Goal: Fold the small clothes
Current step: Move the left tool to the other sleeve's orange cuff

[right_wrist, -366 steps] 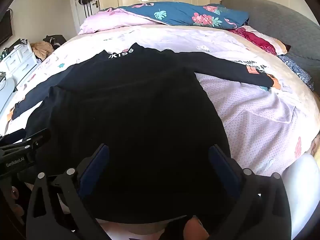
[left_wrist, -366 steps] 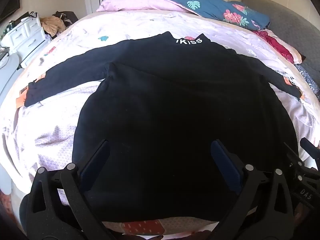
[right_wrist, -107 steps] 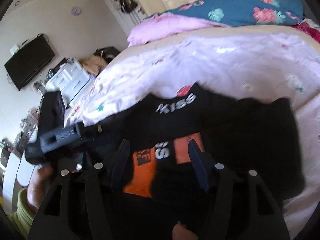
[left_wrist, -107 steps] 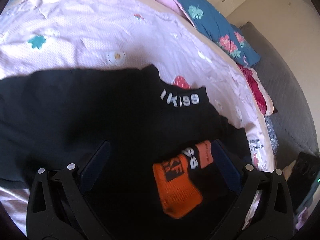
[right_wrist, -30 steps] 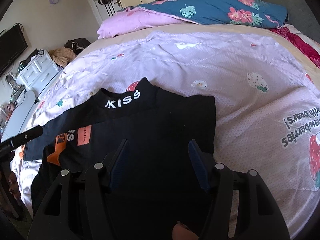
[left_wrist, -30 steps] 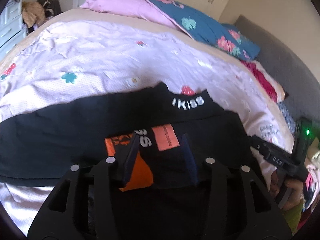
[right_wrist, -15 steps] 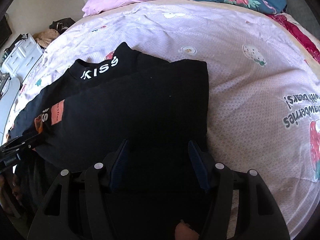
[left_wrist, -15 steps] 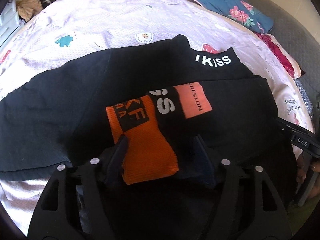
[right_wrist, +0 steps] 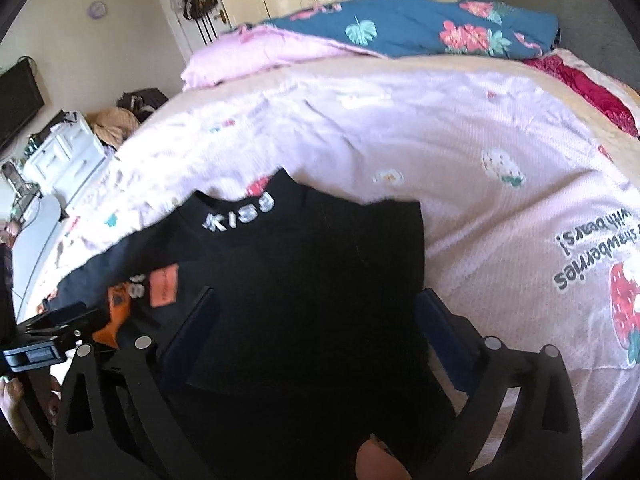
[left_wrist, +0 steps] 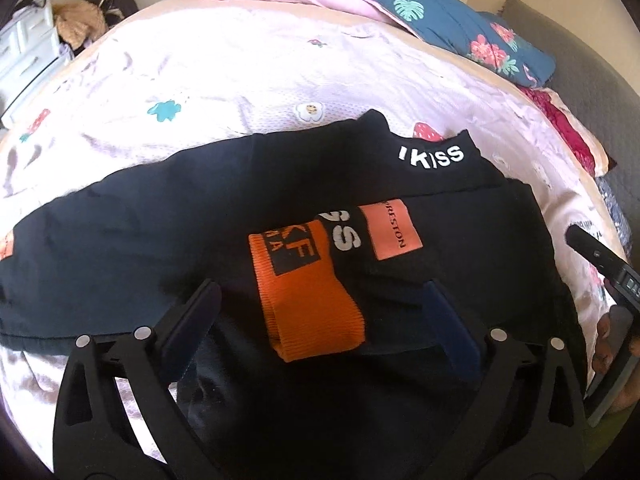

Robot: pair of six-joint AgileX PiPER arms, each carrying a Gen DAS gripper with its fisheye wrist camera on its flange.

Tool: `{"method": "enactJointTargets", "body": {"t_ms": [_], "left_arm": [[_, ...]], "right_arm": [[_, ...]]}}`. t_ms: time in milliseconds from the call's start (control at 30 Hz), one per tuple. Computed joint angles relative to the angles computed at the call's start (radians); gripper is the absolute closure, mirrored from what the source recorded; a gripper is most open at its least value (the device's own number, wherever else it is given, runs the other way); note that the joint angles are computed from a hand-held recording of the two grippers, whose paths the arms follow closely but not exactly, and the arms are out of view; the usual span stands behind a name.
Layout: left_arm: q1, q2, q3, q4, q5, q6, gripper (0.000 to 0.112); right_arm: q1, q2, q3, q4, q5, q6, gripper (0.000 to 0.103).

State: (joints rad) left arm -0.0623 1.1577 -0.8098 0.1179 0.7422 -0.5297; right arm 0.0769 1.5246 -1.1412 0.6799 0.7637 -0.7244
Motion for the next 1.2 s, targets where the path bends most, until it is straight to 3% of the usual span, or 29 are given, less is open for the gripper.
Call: {"method": "enactJointTargets", "body": {"t_ms": [300,500,700,900,1067,1200], "left_arm": [[0.02,-0.1,0.027,0.099,0.037,-0.094,0.018],[-0.025,-0.164,0.014,0.254,0.115,-0.233,0.018],[0.046,-0.229,0.034,0.258,0.149,-0.222,0.018],[0.205,-0.311,0.076,0.218,0.17,-0.144,0.018],[0.487,-0.36,0.121,0.048,0.148,0.087,0.018],[0.646,-0.371,0.127,-0.039,0.144,0.221,0.018]], "right_arm": [[0.034,-0.095,0.047,0.068,-0.052,-0.007,0.004],[0.085,-0.158,0.07,0.092,-0.063,-0.012,0.004],[0.155,-0.208,0.088,0.083,-0.072,0.004,0.004],[0.271,-0.237,0.113,0.001,-0.119,0.091,0.004],[0.398,-0.26,0.133,-0.11,-0.171,0.202,0.004],[0.486,-0.263,0.137,-0.187,-0.195,0.293,0.004]]}}
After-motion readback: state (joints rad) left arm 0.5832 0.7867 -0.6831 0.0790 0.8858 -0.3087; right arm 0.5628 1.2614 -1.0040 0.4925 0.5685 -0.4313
